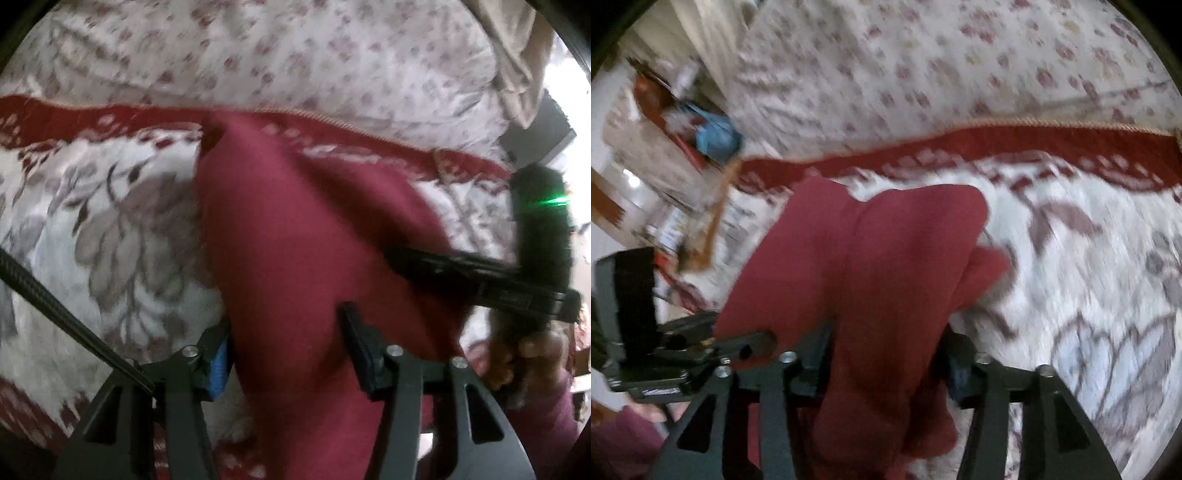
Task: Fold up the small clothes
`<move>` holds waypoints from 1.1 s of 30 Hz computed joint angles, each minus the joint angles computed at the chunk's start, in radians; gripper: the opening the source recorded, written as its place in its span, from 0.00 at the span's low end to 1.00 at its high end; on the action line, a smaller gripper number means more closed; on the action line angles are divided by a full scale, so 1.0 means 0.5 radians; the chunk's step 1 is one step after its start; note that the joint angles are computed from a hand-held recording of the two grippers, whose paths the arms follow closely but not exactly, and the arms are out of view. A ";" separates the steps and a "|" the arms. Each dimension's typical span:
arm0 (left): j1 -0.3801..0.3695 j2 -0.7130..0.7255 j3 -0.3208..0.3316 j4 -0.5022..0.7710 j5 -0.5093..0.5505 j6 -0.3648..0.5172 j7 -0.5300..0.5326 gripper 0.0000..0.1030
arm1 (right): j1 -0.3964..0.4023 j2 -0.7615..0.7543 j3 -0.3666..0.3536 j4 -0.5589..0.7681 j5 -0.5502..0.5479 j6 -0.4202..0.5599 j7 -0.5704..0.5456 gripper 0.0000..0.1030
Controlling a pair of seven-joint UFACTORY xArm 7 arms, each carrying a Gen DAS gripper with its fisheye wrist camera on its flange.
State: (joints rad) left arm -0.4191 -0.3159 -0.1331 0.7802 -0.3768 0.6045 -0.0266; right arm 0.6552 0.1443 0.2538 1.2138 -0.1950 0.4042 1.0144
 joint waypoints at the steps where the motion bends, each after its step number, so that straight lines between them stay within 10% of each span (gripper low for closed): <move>1: 0.016 -0.020 -0.028 -0.042 0.032 -0.055 -0.054 0.59 | 0.041 -0.010 -0.029 -0.003 -0.124 0.044 0.115 0.69; 8: 0.226 -0.289 -0.260 -0.219 0.615 -0.293 -0.549 0.84 | 0.161 -0.187 0.057 0.161 -0.803 0.580 0.487 0.69; 24: 0.262 -0.448 -0.269 -0.267 0.948 -0.220 -0.921 0.84 | 0.421 0.182 -0.006 0.474 -0.980 0.933 0.433 0.50; 33: 0.329 -0.527 -0.348 -0.252 1.090 -0.210 -1.062 0.85 | 0.473 0.058 0.014 0.466 -1.127 0.982 0.818 0.75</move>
State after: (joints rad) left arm -0.2544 -0.5796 -0.3071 0.6542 0.1680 0.4993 -0.5574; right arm 0.8916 0.1735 0.2606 1.4468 -0.7587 0.8952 1.4235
